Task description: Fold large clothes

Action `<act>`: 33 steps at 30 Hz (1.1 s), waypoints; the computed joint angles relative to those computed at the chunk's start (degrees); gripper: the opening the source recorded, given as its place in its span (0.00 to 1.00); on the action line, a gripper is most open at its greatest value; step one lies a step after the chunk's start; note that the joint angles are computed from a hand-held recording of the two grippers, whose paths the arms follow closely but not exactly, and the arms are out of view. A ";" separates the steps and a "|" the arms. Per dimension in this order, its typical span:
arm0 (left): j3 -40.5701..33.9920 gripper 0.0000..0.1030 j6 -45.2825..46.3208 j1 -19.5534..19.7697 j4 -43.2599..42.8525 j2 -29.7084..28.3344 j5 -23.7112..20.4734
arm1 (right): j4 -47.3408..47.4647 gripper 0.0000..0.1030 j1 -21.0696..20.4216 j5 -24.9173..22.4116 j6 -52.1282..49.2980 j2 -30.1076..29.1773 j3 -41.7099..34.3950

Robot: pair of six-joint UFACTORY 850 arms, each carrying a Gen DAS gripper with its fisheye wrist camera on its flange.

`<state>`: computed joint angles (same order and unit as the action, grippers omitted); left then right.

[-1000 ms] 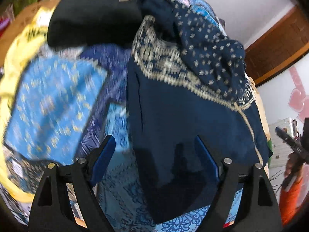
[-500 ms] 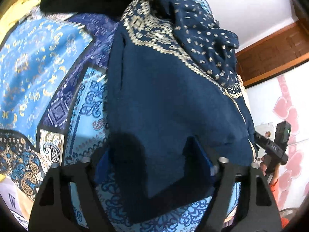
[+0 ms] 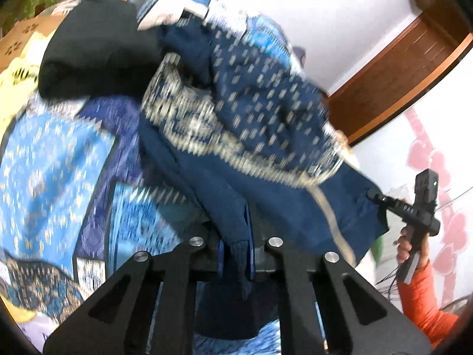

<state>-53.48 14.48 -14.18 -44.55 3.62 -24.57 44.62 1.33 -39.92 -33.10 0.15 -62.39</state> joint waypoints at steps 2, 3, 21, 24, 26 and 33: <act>-2.91 0.10 4.05 1.15 -4.00 -0.70 -0.40 | 0.60 0.06 0.64 0.77 -0.78 -0.96 -2.69; -4.49 0.10 5.10 1.41 -5.04 -1.26 -0.18 | 0.38 0.06 1.11 1.89 -0.98 -1.56 -4.61; -45.86 0.10 -24.53 6.46 29.35 -33.21 -2.02 | -18.59 0.06 4.26 3.35 21.80 -33.49 -45.89; -51.03 0.10 -25.47 7.11 30.15 -38.94 -5.93 | -20.39 0.07 3.95 -0.08 24.07 -38.33 -51.14; -52.94 0.13 -26.54 6.99 33.44 -41.18 -8.00 | -22.45 0.09 4.12 -2.20 24.77 -40.35 -53.28; -53.43 0.20 -23.63 6.62 34.15 -42.03 -10.89 | -26.31 0.20 3.78 -12.53 24.34 -44.04 -58.37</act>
<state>-106.91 -9.15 -7.57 -10.40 -38.41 -35.45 18.31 5.11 -52.45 -8.76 -43.89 -120.75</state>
